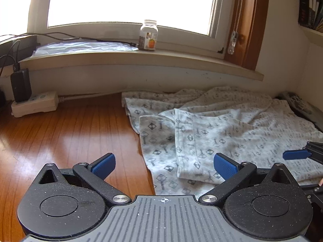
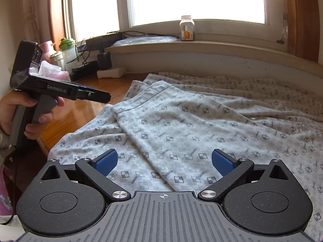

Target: Fold clothes

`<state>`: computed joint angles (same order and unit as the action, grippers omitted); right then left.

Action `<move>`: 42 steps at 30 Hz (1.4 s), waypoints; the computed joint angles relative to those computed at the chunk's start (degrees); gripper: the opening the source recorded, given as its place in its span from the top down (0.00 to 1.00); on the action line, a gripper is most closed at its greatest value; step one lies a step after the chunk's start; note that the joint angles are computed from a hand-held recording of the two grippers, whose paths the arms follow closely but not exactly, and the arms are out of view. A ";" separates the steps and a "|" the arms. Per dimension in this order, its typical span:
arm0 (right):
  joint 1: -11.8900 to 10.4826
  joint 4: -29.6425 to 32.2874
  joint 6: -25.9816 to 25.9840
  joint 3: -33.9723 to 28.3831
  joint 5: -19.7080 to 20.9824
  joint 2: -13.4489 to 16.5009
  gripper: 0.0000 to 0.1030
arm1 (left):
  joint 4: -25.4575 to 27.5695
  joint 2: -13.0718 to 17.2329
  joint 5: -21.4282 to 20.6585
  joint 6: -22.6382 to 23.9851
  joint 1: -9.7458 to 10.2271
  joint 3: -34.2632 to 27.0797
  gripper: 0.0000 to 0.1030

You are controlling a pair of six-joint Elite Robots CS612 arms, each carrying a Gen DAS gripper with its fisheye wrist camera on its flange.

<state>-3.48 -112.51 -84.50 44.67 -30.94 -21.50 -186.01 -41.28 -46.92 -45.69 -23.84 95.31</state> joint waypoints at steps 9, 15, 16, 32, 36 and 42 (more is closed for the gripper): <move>-0.01 1.02 -0.70 -0.37 1.24 0.15 0.03 | 1.06 1.09 -1.90 1.37 0.23 -2.15 0.00; 0.49 1.51 -1.81 0.02 1.28 -0.25 0.04 | 1.86 1.30 -3.24 2.11 0.28 -3.01 0.00; 0.58 1.66 -1.93 -0.05 1.36 -0.24 0.04 | 1.94 1.31 -3.57 2.16 0.32 -3.10 0.00; 2.85 0.43 -8.04 2.36 -3.07 -1.71 0.53 | -7.26 -0.01 -5.98 -0.47 -0.73 3.05 0.00; 2.90 -0.03 -7.33 2.02 -3.76 -1.43 0.59 | -6.18 -0.46 -5.50 -2.42 -1.09 3.59 0.00; 2.68 -2.19 -6.63 2.25 -3.63 -1.31 0.81 | -5.77 -0.21 -5.73 -2.93 -1.43 3.24 0.00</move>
<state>-0.80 -114.70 -91.14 46.92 -34.57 -22.82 -191.77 -41.48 -52.65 -48.62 -25.27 98.55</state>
